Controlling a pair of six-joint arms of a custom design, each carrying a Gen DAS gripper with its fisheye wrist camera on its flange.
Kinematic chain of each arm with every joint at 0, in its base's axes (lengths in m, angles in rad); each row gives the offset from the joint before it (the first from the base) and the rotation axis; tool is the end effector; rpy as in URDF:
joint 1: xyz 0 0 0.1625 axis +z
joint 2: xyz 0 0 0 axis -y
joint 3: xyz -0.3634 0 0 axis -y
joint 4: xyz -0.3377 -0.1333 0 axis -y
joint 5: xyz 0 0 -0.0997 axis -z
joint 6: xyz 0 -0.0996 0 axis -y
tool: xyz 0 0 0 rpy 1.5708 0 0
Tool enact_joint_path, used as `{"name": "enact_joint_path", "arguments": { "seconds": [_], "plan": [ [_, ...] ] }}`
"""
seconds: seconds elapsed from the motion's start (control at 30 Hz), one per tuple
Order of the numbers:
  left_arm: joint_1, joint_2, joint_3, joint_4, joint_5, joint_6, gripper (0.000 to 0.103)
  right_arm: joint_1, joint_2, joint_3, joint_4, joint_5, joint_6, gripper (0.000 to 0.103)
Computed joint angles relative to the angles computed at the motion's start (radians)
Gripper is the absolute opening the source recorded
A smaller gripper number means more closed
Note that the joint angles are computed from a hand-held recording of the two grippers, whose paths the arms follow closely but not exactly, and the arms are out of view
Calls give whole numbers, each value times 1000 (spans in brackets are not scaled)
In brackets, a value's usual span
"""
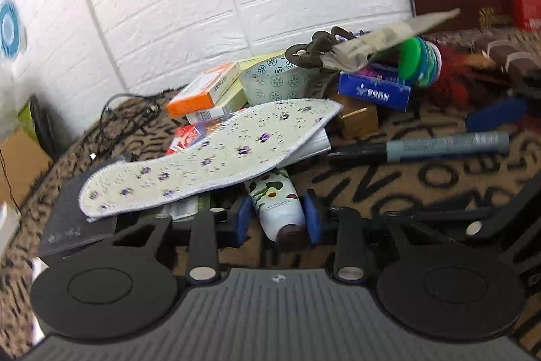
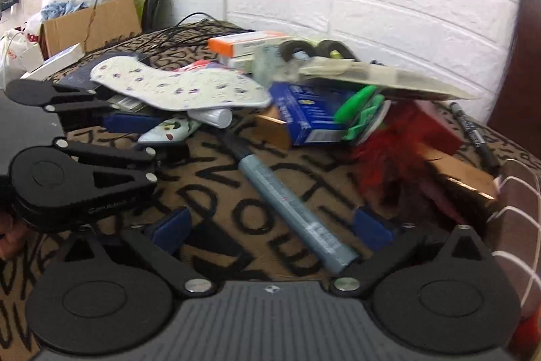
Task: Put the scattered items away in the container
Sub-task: 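Grasp the white tube with the left tool while the right tool grasps the blue marker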
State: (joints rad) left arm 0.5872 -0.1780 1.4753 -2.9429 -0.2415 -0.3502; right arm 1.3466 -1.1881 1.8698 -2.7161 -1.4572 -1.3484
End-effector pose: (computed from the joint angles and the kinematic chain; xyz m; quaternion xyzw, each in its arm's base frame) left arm -0.3305 -0.4962 -0.1146 0.2231 0.7546 -0.4044 0.4661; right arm 0.0228 -0.5502 0.2429 0.5289 -0.8152 0.2011 0.1233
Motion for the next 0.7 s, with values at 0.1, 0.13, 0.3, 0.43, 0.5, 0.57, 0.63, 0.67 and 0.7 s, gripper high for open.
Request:
{"name": "enact_joint_path", "arguments": {
  "seconds": [0.1,0.13,0.3,0.43,0.5,0.57,0.63,0.67,0.7],
  "plan": [
    [6,-36,57,-40,-23,8,30,7,-5,17,-15,-12,9,103],
    [6,-37,68,-72,-24,45,30,8,-9,9,15,-16,6,103],
    [8,-47,100,-152,-47,119,28,9,-25,-18,125,-23,-11,103],
    [6,-33,83,-156,-42,144,29,11,-35,-15,147,-11,-24,87],
    [-4,-20,71,-135,-19,153,31,19,-25,-35,160,-16,-12,85],
    [-7,-11,66,-143,-3,180,34,32,-4,-60,169,-27,-1,85],
    [-4,-22,80,-156,-16,167,36,47,19,-68,141,-41,-16,85],
    [-2,-27,86,-159,-21,153,38,52,30,-74,136,-45,-28,85],
    [-1,-32,90,-167,-29,146,38,52,39,-80,132,-37,-32,82]
  ]
}}
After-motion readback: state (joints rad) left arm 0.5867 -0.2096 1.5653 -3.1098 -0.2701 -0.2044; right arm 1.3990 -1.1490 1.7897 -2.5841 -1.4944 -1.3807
